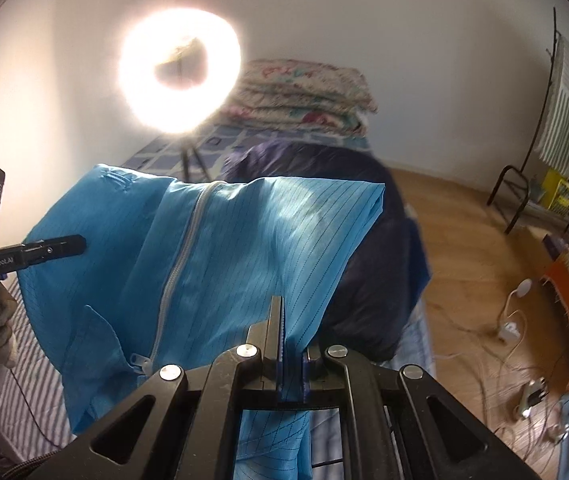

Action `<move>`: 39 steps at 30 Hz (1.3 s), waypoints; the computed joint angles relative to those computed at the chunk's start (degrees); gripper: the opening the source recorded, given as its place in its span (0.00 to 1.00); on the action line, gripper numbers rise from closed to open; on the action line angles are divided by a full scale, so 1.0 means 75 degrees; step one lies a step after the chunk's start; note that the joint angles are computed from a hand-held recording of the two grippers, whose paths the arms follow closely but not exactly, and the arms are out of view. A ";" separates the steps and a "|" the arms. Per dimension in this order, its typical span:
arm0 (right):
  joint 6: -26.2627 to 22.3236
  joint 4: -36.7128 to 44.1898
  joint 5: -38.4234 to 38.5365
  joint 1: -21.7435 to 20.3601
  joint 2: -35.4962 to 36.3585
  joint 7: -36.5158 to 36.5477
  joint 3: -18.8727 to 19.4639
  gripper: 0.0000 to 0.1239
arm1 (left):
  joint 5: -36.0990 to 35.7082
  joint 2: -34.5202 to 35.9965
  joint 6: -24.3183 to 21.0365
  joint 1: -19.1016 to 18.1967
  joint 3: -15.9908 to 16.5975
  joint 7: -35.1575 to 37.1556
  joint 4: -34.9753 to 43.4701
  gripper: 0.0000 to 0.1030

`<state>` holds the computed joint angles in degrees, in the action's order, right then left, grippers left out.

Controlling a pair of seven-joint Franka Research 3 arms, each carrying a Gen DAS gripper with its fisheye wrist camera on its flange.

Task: Fold large clothes
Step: 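Lift the folded coat with both tools and carry it toward the navy pile, then lower the coat onto the navy garment pile and open both tools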

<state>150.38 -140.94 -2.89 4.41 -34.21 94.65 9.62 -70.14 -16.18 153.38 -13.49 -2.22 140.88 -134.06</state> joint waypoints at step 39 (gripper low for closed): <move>0.1167 0.5191 -0.2607 0.0603 0.6558 0.1679 -0.2463 0.05 | 0.5504 0.6827 0.1272 0.0598 -0.1200 -0.4916 0.6895 0.06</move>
<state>159.13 -102.01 -22.45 8.93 14.97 107.24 -8.86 -28.86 35.02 162.93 -9.00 -11.22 104.02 -82.34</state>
